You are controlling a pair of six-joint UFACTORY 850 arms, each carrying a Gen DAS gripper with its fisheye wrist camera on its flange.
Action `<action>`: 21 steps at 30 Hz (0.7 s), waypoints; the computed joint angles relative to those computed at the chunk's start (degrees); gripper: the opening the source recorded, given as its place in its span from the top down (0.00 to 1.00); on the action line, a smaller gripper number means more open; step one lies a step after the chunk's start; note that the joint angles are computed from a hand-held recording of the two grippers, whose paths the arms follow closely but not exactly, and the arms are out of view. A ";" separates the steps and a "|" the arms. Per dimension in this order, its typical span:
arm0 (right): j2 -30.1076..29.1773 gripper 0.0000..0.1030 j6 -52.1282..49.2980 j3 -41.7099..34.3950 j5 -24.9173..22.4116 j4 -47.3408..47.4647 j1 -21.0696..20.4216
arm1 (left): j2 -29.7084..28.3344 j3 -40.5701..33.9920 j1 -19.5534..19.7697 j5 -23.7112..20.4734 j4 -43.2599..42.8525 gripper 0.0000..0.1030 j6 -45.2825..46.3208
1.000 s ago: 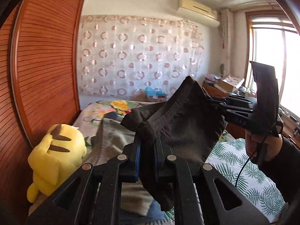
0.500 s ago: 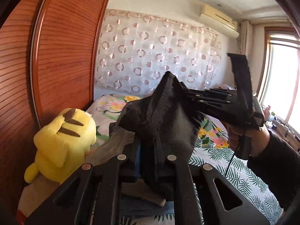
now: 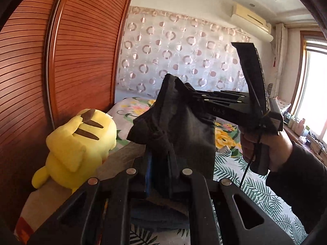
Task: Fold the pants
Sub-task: 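Carry the folded black pants with both tools over to the jeans stack, then lower the black pants onto the jeans stack and open both tools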
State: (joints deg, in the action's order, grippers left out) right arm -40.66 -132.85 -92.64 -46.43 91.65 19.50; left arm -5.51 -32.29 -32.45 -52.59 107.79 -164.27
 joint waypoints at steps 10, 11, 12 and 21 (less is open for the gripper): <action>-1.49 0.75 6.96 -2.90 1.34 -5.13 0.16 | -1.24 -0.46 0.66 1.74 -1.74 0.88 0.50; -1.43 0.72 7.10 -2.95 0.53 -5.03 -0.26 | -1.31 -0.47 0.65 1.69 -1.80 0.88 0.50; -1.25 0.67 7.05 -2.91 0.25 -4.67 -0.59 | -1.35 -0.52 0.71 1.76 -1.85 0.88 0.59; -1.94 0.56 9.94 -3.94 -1.70 -7.60 -4.22 | -1.70 -0.58 1.09 2.26 -2.20 0.88 0.54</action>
State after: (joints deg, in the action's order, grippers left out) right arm -42.60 -122.91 -96.58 -48.13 84.05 15.28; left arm -7.21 -32.87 -31.36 -50.33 105.60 -163.73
